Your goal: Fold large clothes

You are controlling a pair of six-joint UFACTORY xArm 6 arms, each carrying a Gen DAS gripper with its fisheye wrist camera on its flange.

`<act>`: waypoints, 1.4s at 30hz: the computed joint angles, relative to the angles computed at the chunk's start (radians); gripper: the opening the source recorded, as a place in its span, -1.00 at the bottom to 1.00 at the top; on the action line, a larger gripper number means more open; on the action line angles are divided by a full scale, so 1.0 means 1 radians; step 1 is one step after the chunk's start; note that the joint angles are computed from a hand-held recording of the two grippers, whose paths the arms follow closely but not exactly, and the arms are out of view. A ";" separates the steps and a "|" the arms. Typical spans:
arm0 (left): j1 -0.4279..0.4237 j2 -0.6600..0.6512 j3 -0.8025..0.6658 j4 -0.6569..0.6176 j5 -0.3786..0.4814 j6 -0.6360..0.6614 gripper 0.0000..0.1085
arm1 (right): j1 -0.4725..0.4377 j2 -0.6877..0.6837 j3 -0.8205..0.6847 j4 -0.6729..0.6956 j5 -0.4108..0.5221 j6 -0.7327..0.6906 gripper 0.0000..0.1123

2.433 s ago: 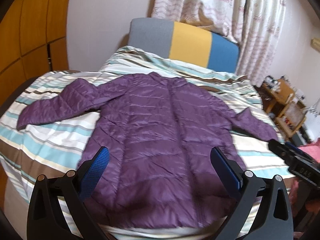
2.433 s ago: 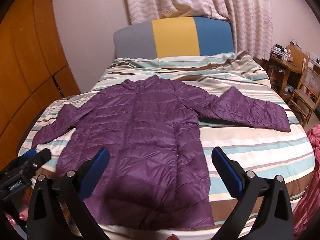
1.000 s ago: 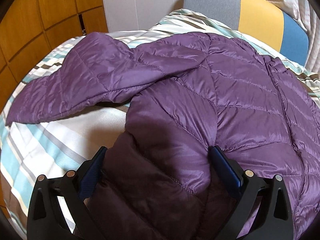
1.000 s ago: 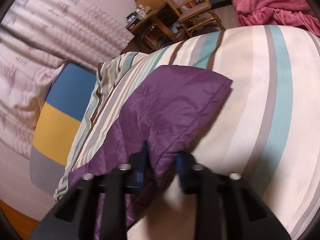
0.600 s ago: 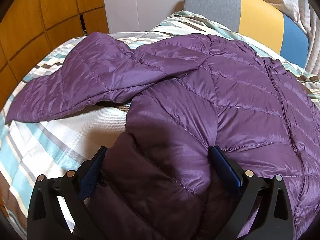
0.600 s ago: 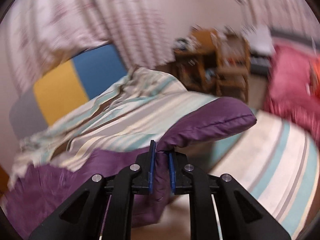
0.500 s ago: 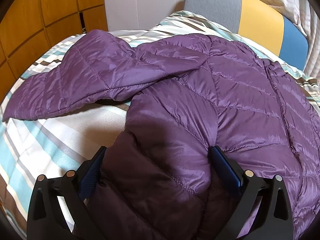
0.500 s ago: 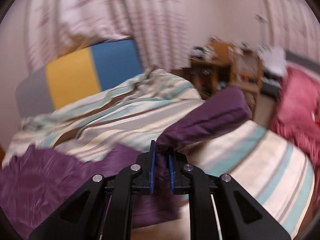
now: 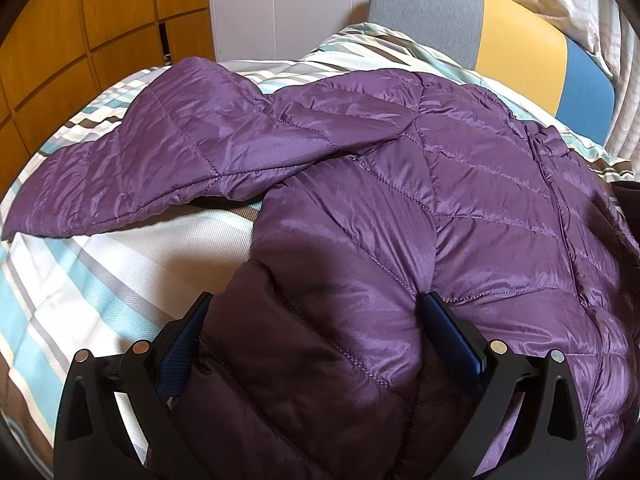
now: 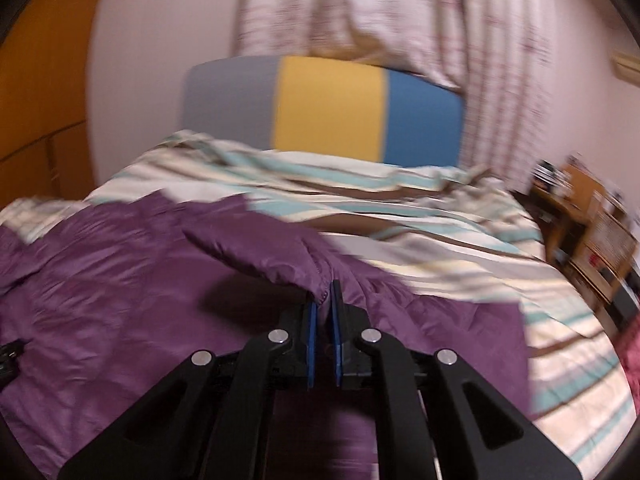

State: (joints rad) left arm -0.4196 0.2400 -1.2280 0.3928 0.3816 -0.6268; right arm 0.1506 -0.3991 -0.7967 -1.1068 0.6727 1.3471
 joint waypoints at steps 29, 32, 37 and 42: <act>0.000 0.002 -0.001 -0.005 -0.003 0.003 0.84 | 0.126 0.507 -0.290 0.460 -0.394 -0.666 -0.28; 0.000 -0.003 -0.009 -0.033 0.020 0.027 0.84 | 0.123 0.459 -0.251 0.347 -0.417 -0.549 0.30; -0.010 -0.057 0.006 -0.057 -0.016 0.000 0.84 | 0.087 0.273 -0.106 0.143 -0.444 -0.234 0.31; -0.048 -0.017 -0.086 -0.031 -0.065 -0.066 0.84 | 0.052 0.053 0.060 0.064 -0.265 0.108 0.32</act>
